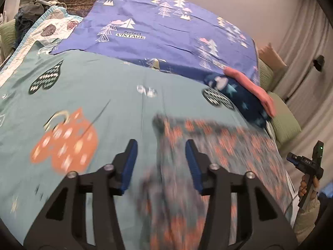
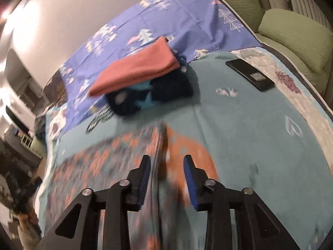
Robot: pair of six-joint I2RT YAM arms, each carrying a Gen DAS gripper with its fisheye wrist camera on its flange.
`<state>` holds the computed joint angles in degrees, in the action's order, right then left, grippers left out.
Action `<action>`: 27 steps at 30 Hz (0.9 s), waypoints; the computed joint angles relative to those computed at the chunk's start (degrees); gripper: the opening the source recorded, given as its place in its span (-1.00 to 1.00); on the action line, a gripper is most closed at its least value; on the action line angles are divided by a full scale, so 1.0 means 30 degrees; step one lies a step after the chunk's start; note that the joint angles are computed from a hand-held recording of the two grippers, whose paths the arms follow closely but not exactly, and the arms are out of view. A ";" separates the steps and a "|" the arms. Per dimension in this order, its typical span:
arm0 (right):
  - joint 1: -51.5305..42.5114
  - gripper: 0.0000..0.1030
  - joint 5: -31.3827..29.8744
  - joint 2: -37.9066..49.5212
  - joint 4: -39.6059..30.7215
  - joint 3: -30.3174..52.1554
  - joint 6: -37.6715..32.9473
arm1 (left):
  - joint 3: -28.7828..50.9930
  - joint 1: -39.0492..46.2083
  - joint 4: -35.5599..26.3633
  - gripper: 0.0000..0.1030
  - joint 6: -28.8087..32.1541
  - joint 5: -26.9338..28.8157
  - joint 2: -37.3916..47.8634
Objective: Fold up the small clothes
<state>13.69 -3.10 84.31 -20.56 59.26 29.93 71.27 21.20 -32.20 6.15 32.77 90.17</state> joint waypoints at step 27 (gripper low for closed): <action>0.7890 0.06 0.1823 -1.1718 0.1498 -1.0799 0.9922 | -0.8270 0.4645 -0.8667 0.20 0.5440 0.4694 -0.7473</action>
<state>37.36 2.37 49.16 -16.06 26.86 59.70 46.46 35.13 -58.20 22.47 46.85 67.75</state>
